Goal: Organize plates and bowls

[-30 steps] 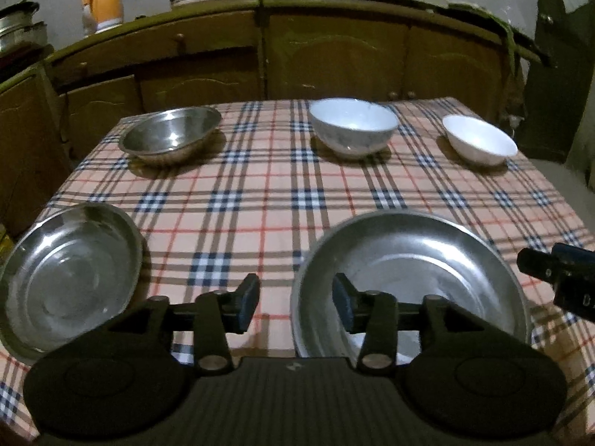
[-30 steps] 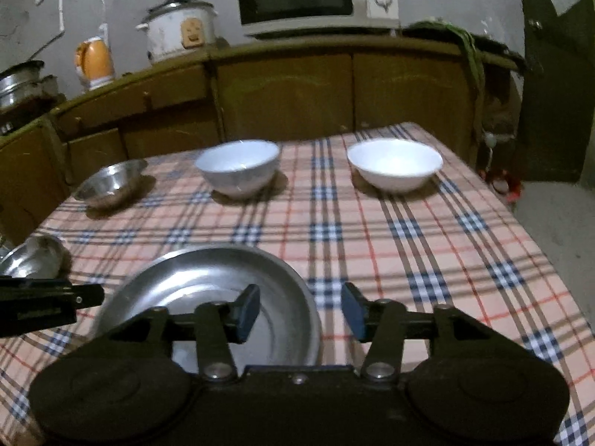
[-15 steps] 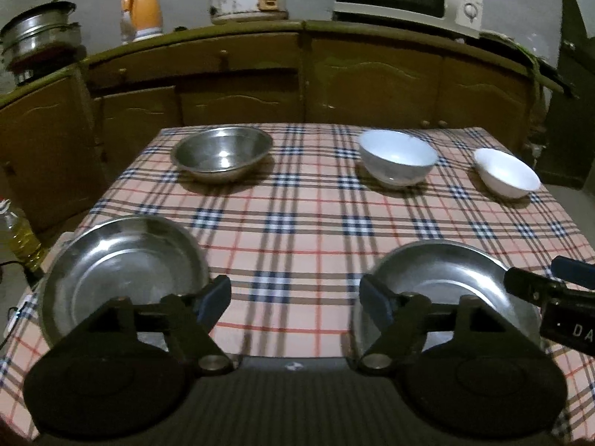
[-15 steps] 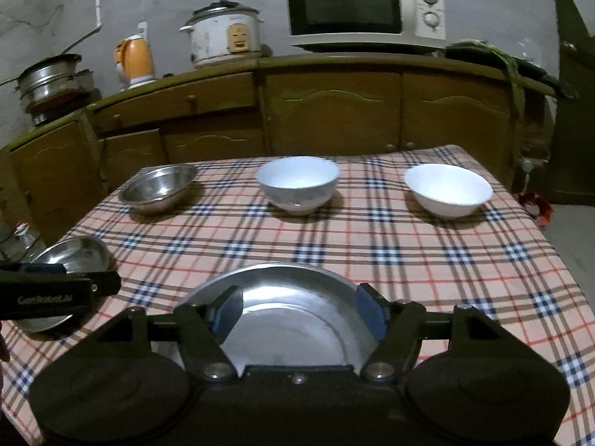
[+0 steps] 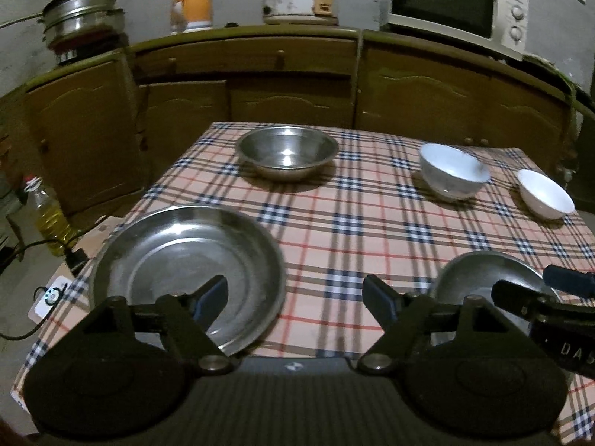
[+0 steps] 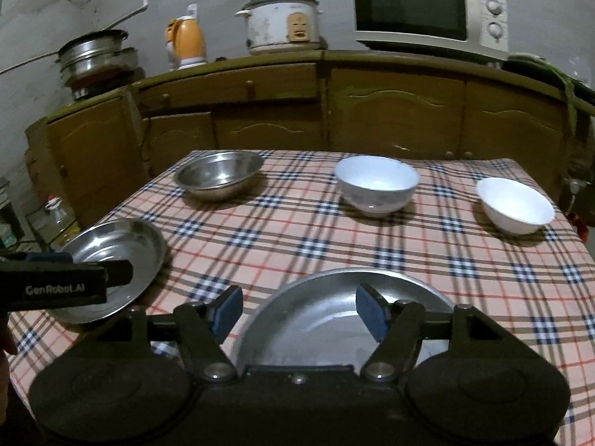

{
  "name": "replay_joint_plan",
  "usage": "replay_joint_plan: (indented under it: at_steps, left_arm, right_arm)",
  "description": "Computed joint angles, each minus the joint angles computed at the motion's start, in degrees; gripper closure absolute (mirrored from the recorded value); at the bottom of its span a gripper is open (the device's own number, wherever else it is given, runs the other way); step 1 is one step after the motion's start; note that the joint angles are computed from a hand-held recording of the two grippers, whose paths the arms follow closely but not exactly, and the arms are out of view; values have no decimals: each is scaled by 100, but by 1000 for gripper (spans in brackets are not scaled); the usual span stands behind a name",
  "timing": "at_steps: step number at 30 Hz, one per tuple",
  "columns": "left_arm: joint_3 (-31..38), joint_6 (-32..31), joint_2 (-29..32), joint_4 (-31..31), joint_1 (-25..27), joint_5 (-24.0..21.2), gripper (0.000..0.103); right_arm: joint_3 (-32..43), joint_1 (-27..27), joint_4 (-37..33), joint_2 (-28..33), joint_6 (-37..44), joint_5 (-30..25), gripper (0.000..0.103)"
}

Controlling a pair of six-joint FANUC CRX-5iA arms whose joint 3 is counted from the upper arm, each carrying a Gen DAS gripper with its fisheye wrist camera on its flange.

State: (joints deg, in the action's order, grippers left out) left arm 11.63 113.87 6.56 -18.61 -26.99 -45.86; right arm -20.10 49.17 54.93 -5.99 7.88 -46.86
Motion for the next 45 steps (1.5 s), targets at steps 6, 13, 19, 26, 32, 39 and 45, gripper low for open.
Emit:
replay_joint_plan:
  at_steps: [6, 13, 19, 26, 32, 39, 45]
  left_arm:
    - [-127, 273, -121, -186, 163, -42, 21]
    - [-107, 806, -138, -610, 480, -383, 21]
    - [55, 967, 17, -748, 862, -630, 20]
    - [137, 785, 230, -471, 1184, -581, 27]
    - [-40, 462, 279, -56, 1372, -272, 40]
    - [-69, 302, 383, 217, 1490, -45, 64]
    - [-155, 142, 337, 318, 1505, 52, 81]
  right_arm:
    - [256, 36, -211, 264, 274, 167, 23]
    - [585, 62, -468, 572, 695, 395, 23]
    - [1047, 15, -918, 967, 1113, 659, 23]
    - [1821, -52, -1752, 1576, 1760, 846, 23]
    - [2544, -122, -2469, 2111, 2282, 729, 23]
    - [3204, -316, -3296, 2565, 2535, 621, 28]
    - [3280, -321, -3478, 2582, 2715, 533, 77]
